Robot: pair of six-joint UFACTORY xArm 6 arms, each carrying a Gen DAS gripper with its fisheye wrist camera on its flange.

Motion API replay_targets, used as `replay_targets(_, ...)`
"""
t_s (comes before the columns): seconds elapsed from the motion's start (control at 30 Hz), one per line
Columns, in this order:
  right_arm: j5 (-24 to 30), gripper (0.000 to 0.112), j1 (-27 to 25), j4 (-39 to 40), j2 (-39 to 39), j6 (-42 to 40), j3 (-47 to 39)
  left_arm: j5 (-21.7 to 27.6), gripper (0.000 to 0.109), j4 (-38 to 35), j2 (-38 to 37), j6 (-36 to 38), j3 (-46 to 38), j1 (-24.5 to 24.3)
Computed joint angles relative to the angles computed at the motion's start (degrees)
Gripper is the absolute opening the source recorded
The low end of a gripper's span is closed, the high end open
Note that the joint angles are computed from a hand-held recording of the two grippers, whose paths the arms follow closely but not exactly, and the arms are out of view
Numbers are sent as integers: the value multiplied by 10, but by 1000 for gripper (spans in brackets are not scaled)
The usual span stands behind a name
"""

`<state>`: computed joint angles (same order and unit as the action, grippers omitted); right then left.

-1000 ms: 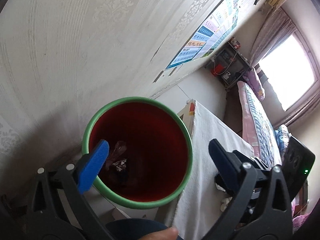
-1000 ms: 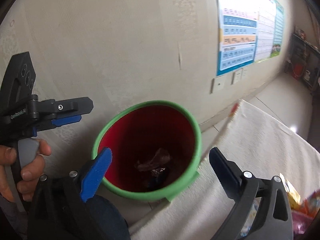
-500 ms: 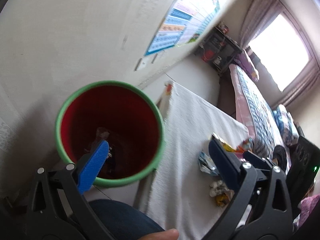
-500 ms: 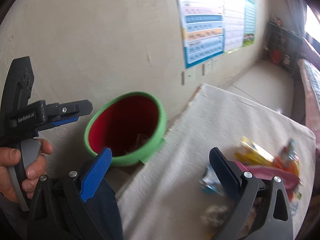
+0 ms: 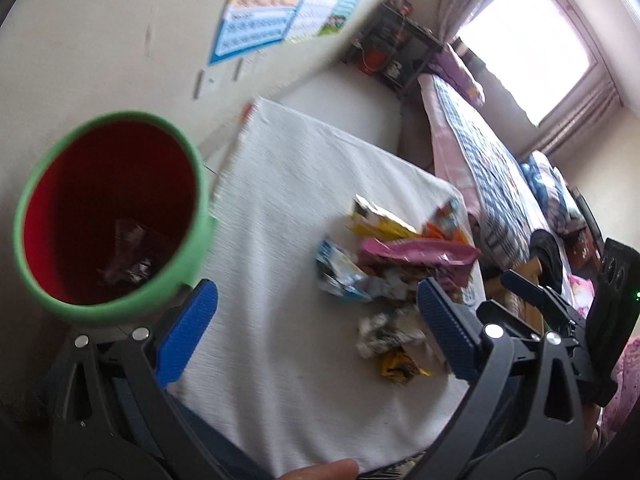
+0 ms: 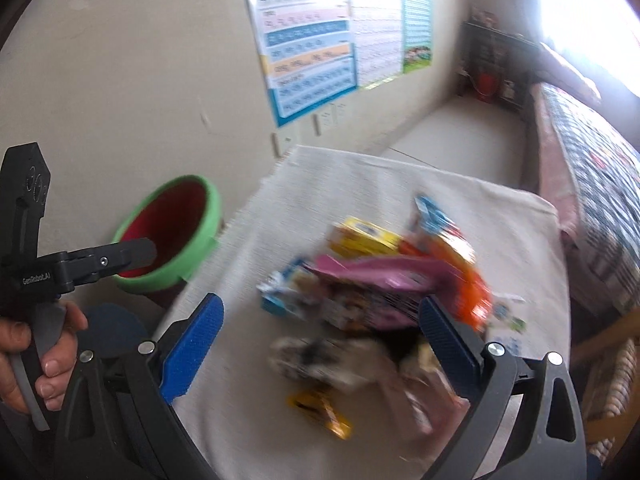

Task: Collect trash
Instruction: 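Move both grippers back from the bucket toward the trash pile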

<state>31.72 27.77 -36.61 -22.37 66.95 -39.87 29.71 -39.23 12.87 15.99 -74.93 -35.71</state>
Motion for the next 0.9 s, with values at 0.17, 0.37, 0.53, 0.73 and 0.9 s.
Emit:
replay_targets(0.17,35,95,-6,2,-65,22,55,9,98,46,16,-36,-11,-26)
replay_targets(0.37,59,95,-31,14,-134,35,114,17,98,132,38,-81,-31,-45)
replay_targets(0.53,73,95,-61,34,-177,26,148,28,98,161,60,-95,-55,-54)
replay_targets(0.73,80,95,-102,63,-189,-14,172,34,98,200,90,-113,-85,-63)
replay_targets(0.9,52,95,-138,103,-162,-58,186,34,97,267,117,-152,-107,-70)
